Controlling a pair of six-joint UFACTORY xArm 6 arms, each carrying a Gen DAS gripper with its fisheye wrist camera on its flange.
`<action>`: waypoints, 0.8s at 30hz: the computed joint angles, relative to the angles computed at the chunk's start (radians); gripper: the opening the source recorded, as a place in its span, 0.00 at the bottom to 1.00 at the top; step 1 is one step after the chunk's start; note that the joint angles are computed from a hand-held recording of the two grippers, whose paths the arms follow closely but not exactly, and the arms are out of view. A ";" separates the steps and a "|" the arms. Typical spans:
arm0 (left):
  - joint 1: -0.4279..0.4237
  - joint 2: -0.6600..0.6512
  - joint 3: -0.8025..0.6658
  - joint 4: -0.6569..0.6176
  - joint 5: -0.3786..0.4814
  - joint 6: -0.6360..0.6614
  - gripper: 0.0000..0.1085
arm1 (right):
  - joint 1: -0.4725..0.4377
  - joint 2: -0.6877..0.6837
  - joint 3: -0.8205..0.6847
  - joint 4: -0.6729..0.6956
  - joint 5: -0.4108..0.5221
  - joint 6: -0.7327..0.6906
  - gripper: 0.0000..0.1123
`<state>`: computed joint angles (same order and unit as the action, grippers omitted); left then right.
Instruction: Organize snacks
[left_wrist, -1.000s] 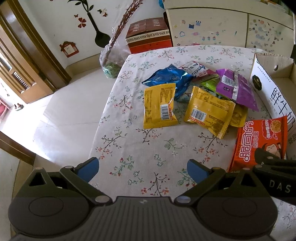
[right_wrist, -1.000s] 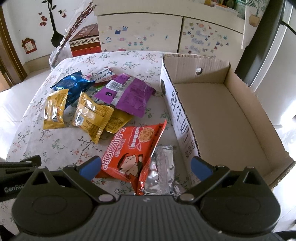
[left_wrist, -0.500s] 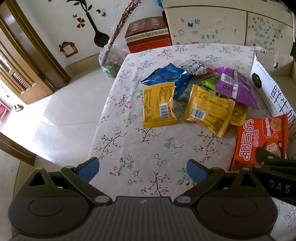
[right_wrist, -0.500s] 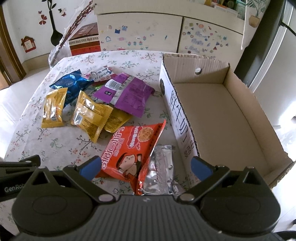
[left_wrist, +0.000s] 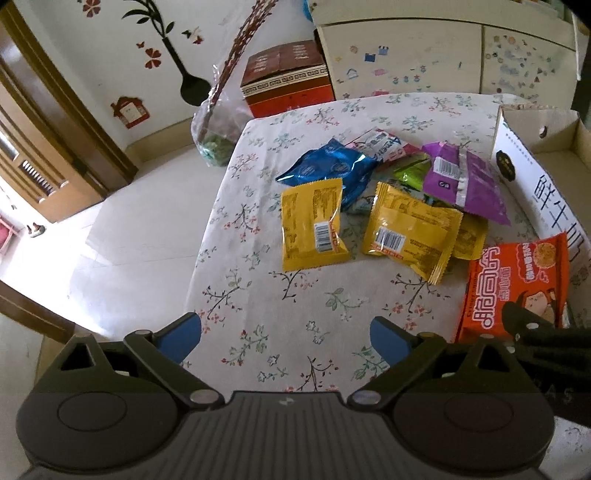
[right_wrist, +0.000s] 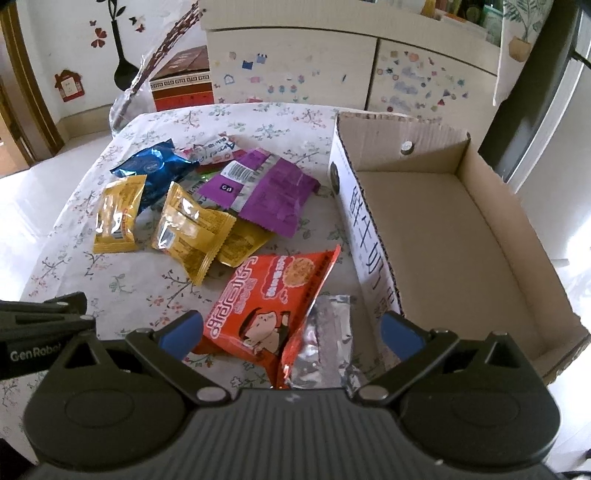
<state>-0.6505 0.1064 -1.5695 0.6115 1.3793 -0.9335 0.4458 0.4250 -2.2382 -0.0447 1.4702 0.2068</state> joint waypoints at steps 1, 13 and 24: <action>0.006 -0.010 0.006 -0.003 -0.015 -0.002 0.92 | -0.004 -0.001 -0.003 0.010 -0.006 -0.005 0.91; 0.116 -0.056 -0.009 0.038 -0.080 -0.014 0.92 | -0.128 -0.074 0.067 0.257 -0.092 -0.113 0.91; 0.200 -0.010 -0.063 -0.059 -0.196 -0.079 0.93 | -0.138 -0.214 0.306 0.386 -0.268 -0.270 0.87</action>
<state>-0.4507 0.0963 -1.6321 0.5528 1.1836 -1.0123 0.3074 0.2110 -1.9320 0.3412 1.2024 -0.0635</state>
